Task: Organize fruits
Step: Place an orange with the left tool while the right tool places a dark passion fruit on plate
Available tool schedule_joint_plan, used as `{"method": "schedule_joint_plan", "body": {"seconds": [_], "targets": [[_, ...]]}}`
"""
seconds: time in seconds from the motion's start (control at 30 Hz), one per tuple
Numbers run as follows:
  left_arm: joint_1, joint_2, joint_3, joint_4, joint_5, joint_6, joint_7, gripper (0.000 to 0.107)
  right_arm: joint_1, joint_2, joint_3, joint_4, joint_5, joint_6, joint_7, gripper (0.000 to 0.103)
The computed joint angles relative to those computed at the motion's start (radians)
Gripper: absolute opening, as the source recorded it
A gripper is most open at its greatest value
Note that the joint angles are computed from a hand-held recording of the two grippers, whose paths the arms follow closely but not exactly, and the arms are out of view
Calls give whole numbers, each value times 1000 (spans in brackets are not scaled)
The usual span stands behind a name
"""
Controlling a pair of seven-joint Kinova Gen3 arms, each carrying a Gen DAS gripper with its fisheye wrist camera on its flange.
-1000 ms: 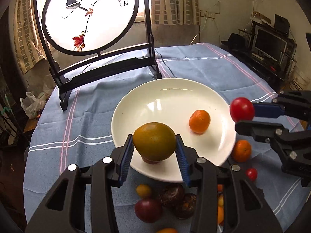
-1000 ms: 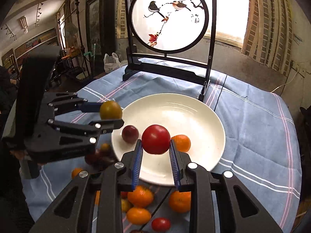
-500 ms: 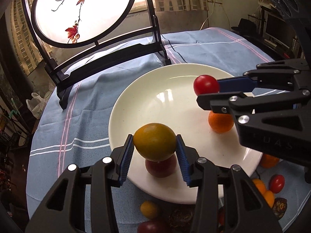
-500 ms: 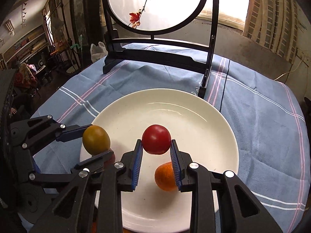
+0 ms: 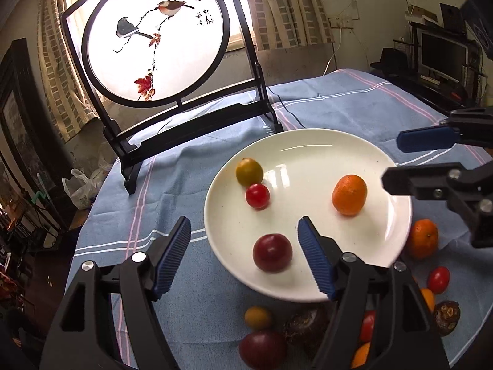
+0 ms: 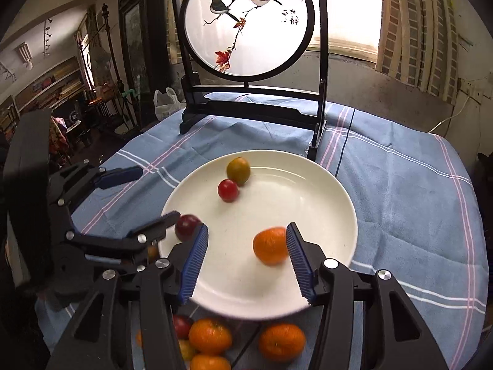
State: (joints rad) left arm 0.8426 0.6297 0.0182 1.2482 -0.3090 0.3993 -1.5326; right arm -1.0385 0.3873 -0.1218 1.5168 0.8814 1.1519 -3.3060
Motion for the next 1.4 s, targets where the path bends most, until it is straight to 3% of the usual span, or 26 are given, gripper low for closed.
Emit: {"method": "schedule_joint_plan", "body": {"seconds": [0.1, 0.23, 0.43, 0.73, 0.77, 0.8, 0.9, 1.07, 1.23, 1.4], "targets": [[-65, -75, 59, 122, 26, -60, -57, 70, -64, -16, -31, 17, -2, 50, -28, 62], [-203, -156, 189, 265, 118, -83, -195, 73, -137, -8, -73, 16, -40, 110, -58, 62], [-363, -201, 343, 421, 247, -76, -425, 73, -197, 19, -101, 34, -112, 80, -133, 62], [-329, -128, 291, 353, 353, 31, -487, 73, -151, 37, -66, 90, -188, -83, -131, 60], [-315, -118, 276, 333, 353, 49, -478, 73, -145, 42, -64, 87, -195, -88, -118, 56], [-307, -108, 268, 316, 355, 65, -472, 72, -138, 49, -65, 77, -206, -88, -92, 41], [-320, -76, 286, 265, 380, 138, -491, 41, -157, 69, -53, 44, -213, -45, -63, 41], [-333, -84, 292, 259, 415, 168, -532, 40, -193, 55, -44, 36, -194, -3, -73, 41], [-351, -126, 314, 271, 461, 123, -587, 40, -206, 31, -45, 20, -152, 65, -71, 41], [-235, -128, 222, 188, 402, 64, -474, 40, -191, 5, -41, -6, -67, 136, -36, 41]]}}
